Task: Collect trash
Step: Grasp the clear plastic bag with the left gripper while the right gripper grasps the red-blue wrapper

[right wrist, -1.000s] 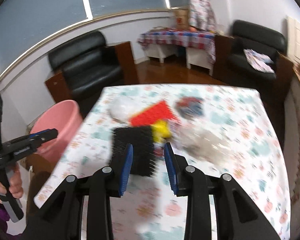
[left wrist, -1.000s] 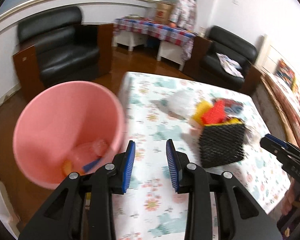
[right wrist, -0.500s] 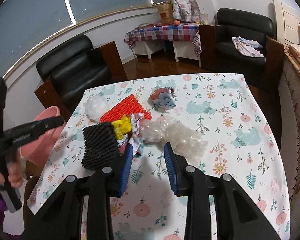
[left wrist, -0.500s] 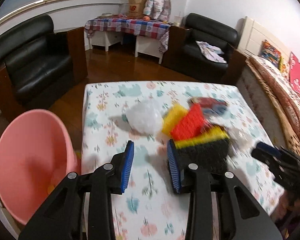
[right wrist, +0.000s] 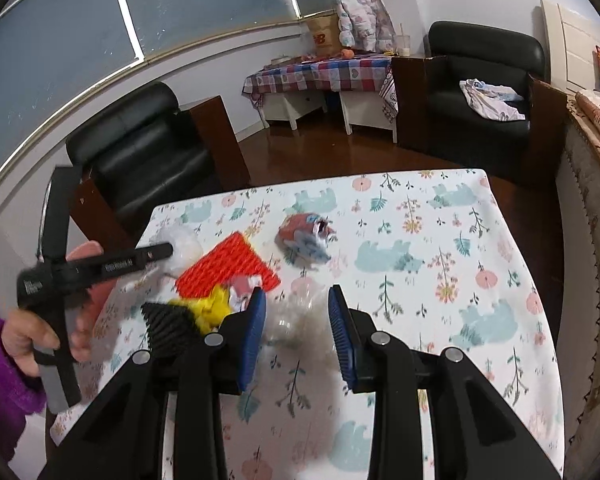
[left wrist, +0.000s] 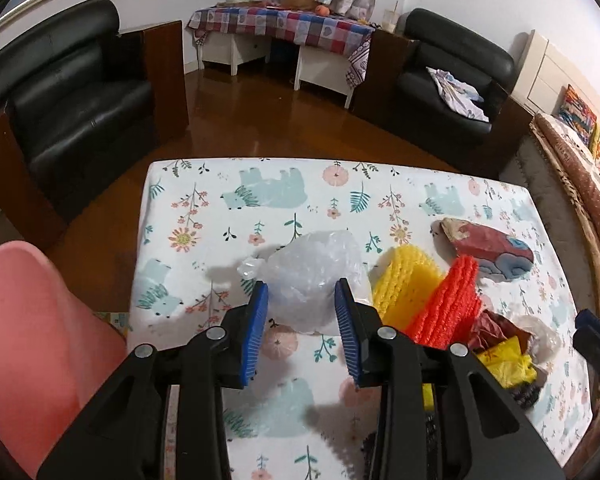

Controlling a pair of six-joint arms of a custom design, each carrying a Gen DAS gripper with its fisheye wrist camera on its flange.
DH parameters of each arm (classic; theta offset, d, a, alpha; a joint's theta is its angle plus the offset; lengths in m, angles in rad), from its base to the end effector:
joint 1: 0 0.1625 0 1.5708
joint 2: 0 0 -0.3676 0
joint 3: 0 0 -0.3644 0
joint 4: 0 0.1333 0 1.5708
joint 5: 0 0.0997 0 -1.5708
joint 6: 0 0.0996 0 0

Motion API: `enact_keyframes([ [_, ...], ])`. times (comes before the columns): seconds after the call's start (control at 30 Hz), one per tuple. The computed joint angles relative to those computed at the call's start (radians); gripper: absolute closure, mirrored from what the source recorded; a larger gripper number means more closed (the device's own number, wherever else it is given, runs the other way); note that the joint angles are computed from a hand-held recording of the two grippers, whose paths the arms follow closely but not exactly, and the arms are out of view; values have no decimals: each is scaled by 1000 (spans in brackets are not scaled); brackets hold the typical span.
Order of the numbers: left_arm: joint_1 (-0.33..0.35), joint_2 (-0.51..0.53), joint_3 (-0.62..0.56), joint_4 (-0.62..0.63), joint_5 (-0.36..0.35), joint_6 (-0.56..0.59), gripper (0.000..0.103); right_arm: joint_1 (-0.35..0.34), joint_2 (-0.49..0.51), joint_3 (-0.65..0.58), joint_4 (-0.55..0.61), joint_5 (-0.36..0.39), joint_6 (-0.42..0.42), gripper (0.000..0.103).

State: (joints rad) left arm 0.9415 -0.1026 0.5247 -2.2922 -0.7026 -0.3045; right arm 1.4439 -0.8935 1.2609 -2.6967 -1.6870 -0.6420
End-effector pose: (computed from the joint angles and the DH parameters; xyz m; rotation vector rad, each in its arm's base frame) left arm -0.3089 -0.7799 0.0188 0.2196 2.3646 -0.8133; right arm 0.0308 -0.7206 0.3148 0.6059 -2.5377 0.9067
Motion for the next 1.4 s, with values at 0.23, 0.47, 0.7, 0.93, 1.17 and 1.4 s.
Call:
enact_keyframes([
  [0.23, 1, -1, 35, -107, 2, 63, 86, -1, 60, -97, 45, -3, 17, 71],
  [0.47, -10, -48, 135, -214, -1, 88, 100, -4, 138, -235, 132, 3, 52, 71],
  [0.7, -30, -111, 243, -289, -13, 91, 100, 2, 239, -382, 186, -10, 64, 71],
  [0.93, -45, -149, 316, -327, -13, 79, 100, 13, 305, -462, 221, -47, 57, 94],
  [1.17, -65, -194, 403, -394, -1, 84, 100, 19, 230, -342, 135, 1, 35, 100],
  [1.4, -92, -260, 520, -478, 32, 76, 100, 42, 139, -221, 80, 44, 21, 100],
])
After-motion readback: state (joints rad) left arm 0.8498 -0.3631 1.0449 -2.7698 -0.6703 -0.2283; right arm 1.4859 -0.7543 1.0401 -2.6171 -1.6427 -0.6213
